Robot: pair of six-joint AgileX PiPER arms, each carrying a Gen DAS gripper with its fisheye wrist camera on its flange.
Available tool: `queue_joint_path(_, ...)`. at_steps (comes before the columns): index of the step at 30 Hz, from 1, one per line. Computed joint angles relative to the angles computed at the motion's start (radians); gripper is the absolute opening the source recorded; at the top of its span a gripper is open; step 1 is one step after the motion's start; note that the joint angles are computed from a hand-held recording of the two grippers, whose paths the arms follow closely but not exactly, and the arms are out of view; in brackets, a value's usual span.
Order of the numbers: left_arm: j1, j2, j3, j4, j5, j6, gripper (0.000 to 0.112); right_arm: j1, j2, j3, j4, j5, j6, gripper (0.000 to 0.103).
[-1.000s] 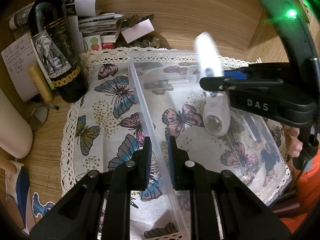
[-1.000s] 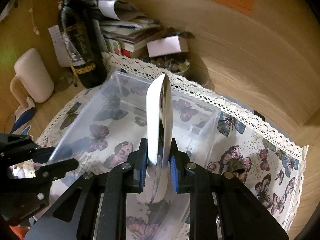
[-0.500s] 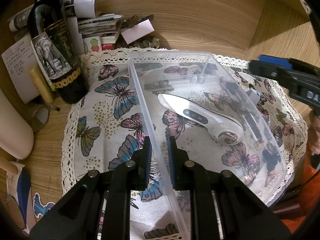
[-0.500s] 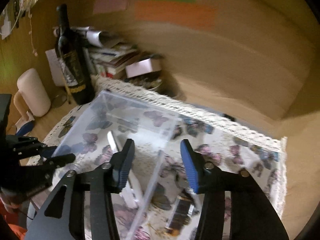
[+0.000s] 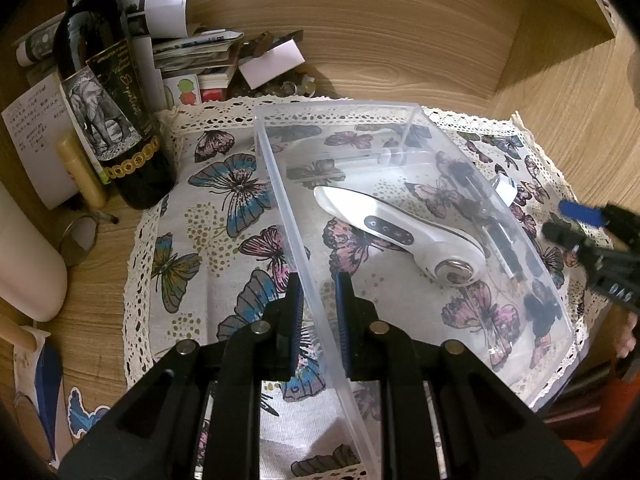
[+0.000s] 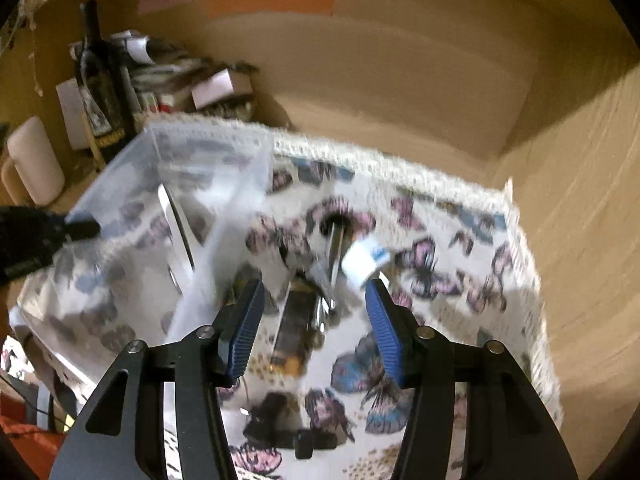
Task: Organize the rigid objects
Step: 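Grasp the small yellow-and-black item with the right tool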
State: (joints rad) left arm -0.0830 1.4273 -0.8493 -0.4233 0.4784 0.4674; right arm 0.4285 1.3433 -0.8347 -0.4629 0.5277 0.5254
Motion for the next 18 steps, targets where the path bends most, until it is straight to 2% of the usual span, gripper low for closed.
queue_joint_path(4, 0.000, 0.000, 0.000, 0.001, 0.000, 0.000, 0.016, -0.037, 0.050, 0.031, 0.109, -0.041, -0.085, 0.049)
queue_joint_path(8, 0.002, -0.001, 0.001, -0.001, 0.000, 0.003, 0.016, -0.076, 0.110, 0.043, 0.280, -0.069, -0.239, 0.047)
queue_joint_path(11, 0.000, 0.001, 0.000, -0.001, 0.000, 0.001, 0.016, -0.097, 0.149, 0.044, 0.378, -0.072, -0.340, 0.036)
queue_joint_path(13, 0.000, 0.000, 0.001, 0.000, -0.001, 0.000, 0.016, -0.095, 0.154, 0.050, 0.366, -0.093, -0.326, 0.032)
queue_joint_path(14, 0.000, 0.000, 0.000, 0.000, -0.001, 0.001, 0.016, -0.094, 0.157, 0.047, 0.356, -0.093, -0.321, 0.025)
queue_joint_path(18, 0.001, 0.000, 0.000, -0.003, 0.000, 0.004, 0.016, -0.110, 0.155, 0.043, 0.379, -0.095, -0.338, 0.022)
